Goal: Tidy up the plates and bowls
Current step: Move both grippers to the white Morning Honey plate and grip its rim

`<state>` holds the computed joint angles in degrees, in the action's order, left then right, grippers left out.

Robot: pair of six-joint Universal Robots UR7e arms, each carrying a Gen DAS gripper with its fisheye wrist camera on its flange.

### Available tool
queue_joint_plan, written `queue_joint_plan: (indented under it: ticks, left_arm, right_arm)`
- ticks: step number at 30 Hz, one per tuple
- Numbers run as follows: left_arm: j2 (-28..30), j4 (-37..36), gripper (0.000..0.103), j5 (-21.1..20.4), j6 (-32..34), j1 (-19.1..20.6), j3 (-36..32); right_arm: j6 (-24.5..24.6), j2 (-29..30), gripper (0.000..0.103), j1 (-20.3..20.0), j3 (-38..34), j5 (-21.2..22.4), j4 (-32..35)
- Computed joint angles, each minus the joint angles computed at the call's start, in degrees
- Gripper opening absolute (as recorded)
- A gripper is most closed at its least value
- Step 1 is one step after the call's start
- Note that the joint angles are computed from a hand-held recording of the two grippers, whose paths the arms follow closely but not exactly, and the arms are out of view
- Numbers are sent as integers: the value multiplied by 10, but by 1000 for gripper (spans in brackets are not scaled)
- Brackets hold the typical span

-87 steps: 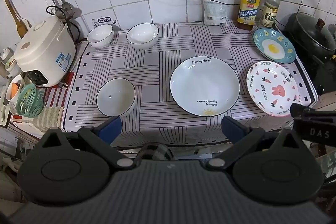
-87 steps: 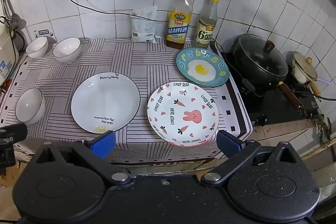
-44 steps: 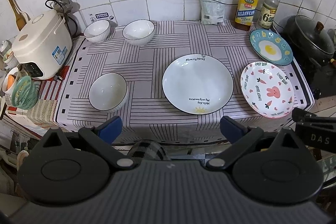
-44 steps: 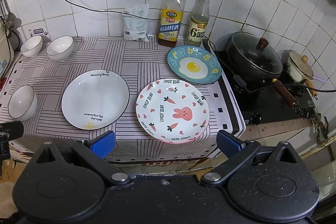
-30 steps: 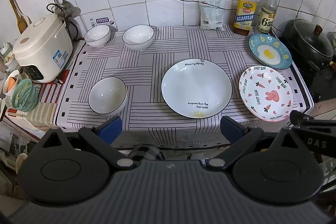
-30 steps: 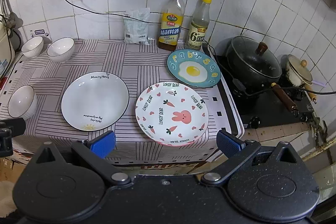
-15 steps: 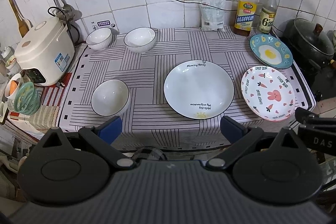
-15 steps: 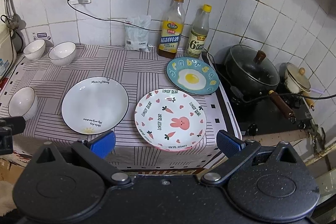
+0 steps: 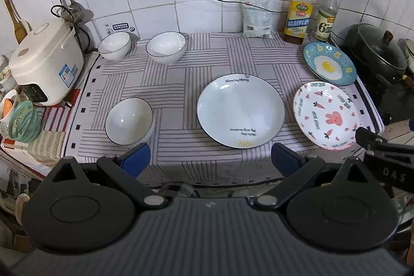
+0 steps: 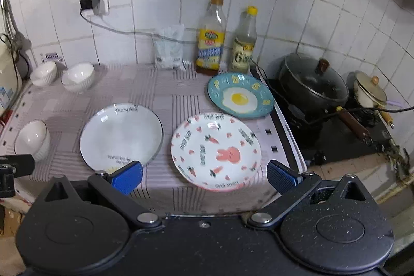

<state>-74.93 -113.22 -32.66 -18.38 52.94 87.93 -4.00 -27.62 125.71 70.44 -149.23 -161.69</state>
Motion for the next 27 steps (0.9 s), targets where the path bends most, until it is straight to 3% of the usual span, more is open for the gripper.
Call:
queue_joint_plan:
  ticks: [3, 6, 9, 17, 24, 27]
  left_arm:
    - [6, -20, 100, -11, 27, 16, -10]
    - [11, -81, 100, -27, 81, 38, -7]
    - [10, -158, 100, -86, 146, 68, -3]
    - [71, -137, 97, -120, 174, 128, -71]
    - [137, -96, 80, -138, 183, 174, -126]
    - [156, -84, 77, -150, 191, 190, -141]
  right_arm:
    - [-90, 11, 103, -9, 14, 52, -106]
    - [-126, 14, 103, -27, 30, 136, -180]
    - [-106, 27, 102, -45, 24, 192, -190]
    - [-61, 78, 81, -85, -19, 239, -135]
    - [9, 104, 67, -119, -28, 288, -102]
    - [43, 112, 59, -131, -30, 302, -101]
